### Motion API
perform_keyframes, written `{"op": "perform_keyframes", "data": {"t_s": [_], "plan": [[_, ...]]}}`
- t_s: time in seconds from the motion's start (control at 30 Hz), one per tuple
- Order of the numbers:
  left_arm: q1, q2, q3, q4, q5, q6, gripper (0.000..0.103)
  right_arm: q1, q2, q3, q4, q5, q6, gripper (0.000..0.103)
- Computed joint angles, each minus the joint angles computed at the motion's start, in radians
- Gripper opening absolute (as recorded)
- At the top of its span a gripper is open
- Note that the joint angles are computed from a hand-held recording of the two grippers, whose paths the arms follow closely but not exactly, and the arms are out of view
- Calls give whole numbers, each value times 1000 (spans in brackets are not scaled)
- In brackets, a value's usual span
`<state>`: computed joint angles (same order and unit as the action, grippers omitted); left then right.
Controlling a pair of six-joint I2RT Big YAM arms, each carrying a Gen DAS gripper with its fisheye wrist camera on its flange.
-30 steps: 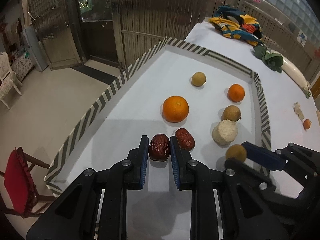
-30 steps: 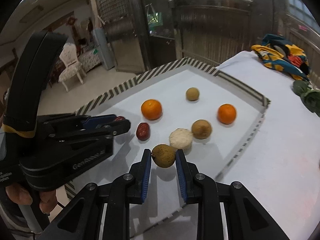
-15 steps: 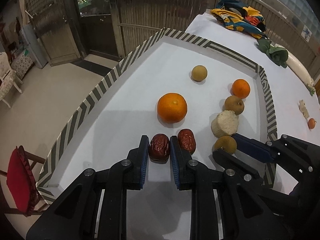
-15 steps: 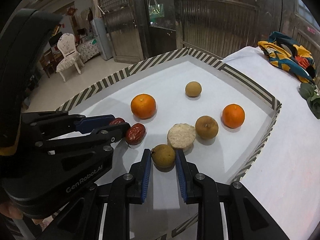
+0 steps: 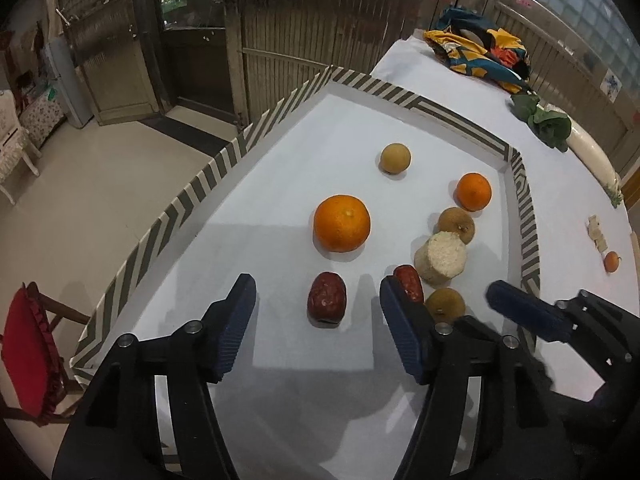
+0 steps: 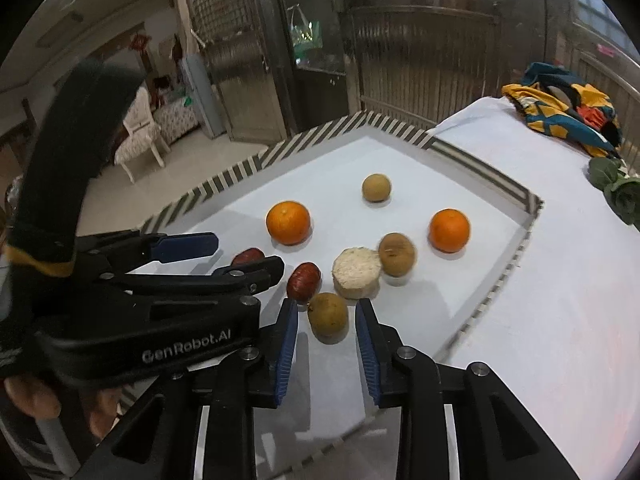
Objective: Organize fruits
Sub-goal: 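Open both tools to release the date and brown fruit into the tray, then move the right tool toward the last orange while the left tool approaches a yam slice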
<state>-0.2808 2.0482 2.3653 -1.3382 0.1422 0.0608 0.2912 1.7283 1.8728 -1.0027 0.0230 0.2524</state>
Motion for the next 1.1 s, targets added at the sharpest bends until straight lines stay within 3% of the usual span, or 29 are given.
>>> {"op": "perform_keyframes", "data": {"t_s": [0.33,0.83,1.1], "plan": [[-6,7,69,-65,72,-24,65,-38,-153,-158,80,23,74,35],[-160,-94,-61,32,51,27,65,-170,-373,-408,129,67,161,36],[-243,-82,-47,24,65,44,65,-267,-476,-502,113,87,176,36]]}}
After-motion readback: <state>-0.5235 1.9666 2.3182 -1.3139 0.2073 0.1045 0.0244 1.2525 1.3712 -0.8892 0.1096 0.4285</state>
